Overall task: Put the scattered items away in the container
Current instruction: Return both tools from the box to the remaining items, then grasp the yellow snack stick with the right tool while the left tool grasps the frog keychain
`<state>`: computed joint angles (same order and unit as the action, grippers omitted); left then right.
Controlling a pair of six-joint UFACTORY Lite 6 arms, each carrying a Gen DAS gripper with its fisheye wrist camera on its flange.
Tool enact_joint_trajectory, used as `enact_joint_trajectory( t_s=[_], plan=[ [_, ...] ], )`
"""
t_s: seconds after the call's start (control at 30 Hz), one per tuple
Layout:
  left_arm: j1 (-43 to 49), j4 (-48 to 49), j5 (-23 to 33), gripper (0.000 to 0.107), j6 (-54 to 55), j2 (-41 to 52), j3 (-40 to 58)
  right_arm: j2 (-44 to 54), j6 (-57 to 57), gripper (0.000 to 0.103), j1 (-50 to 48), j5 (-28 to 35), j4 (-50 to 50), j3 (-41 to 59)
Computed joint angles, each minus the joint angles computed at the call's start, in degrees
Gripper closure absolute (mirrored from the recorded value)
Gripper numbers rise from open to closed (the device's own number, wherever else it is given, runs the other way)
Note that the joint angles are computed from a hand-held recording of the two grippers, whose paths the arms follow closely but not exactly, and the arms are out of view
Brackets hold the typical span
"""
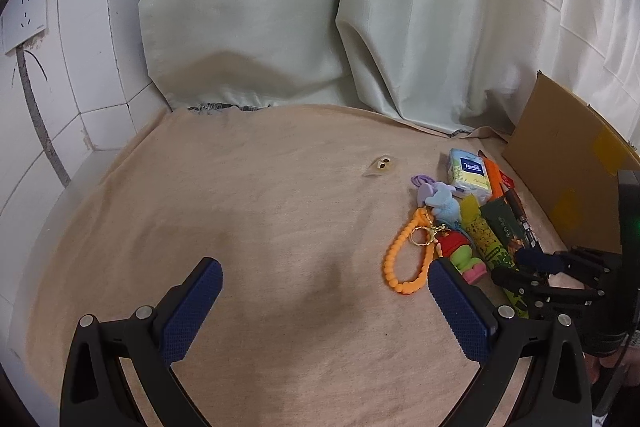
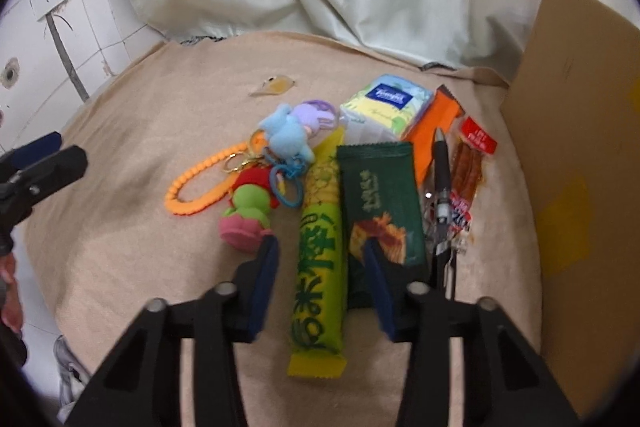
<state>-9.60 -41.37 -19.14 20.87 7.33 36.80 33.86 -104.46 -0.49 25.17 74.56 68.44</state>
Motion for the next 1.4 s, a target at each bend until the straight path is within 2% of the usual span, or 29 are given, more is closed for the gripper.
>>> enact_joint_trajectory(
  t_s=[0.03, 0.17, 0.27, 0.3, 0.33, 0.47, 0.63, 0.77, 0.9, 1.07, 1.13, 1.2, 1.27, 1.4],
  plan=[
    [-0.19, -0.19, -0.04, 0.004, 0.15, 0.17, 0.11, -0.25, 1.45, 0.063, -0.16, 0.89, -1.87, -0.15],
    [-1.12, -0.10, -0.03, 0.004, -0.17, 0.88, 0.67, 1.40, 1.50, 0.063, 1.54, -2.34, -3.08, 0.06],
    [-1.97, -0.43, -0.06, 0.004, 0.14, 1.40, 1.04, 1.85, 0.94, 0.063, 1.23, -1.65, -1.32, 0.72],
    [-2.18, -0.67, -0.10, 0.004, 0.41, 1.56, 1.17, 2.07, 1.43, 0.066, 1.07, -1.42, -1.25, 0.96],
    [-2.37, -0.68, -0.10, 0.004, 0.45, 1.70, 1.28, 2.10, 1.57, 0.078, 0.84, -1.50, -0.91, 0.97],
    [-2.93, 0.69, 0.50, 0.004, -1.41, 3.58, 2.58, 1.90, 5.89, 0.078, -0.93, 1.23, -5.73, 1.85],
    [-5.17, 7.91, 0.87, 0.004, -8.03, 7.68, 5.95, -3.35, 0.47, 0.078, -3.42, 2.96, -1.05, -1.94],
    [-7.20, 14.39, 4.47, 0.004, -13.76, 13.89, 12.41, -8.78, -2.19, 0.078, -6.35, 5.67, 1.41, -4.57],
    [-8.95, 23.17, 6.80, 0.004, -23.81, 19.57, 17.98, -10.20, -1.01, 0.078, -8.25, 7.99, 0.10, -3.81],
    [-10.80, 25.49, 6.92, 0.004, -27.16, 23.59, 22.49, -9.98, 0.32, 0.078, -9.34, 9.21, -1.04, -2.27],
    [-10.49, 30.16, 6.58, 0.012, -32.18, 24.23, 22.98, -9.15, 0.48, 0.078, -9.69, 9.53, -1.13, -1.47],
    [-9.78, 37.81, 6.42, 0.027, -39.94, 24.83, 23.42, -7.90, 0.39, 0.078, -10.16, 9.87, -1.00, -0.47],
    [-9.51, 39.13, 7.59, 0.039, -40.85, 26.16, 24.80, -7.10, 0.41, 0.078, -10.42, 9.94, -1.05, 0.09],
    [-9.88, 33.15, 8.12, 0.042, -33.82, 27.24, 25.60, -6.31, 0.11, 0.078, -11.01, 10.55, -1.15, 0.30]
  ],
)
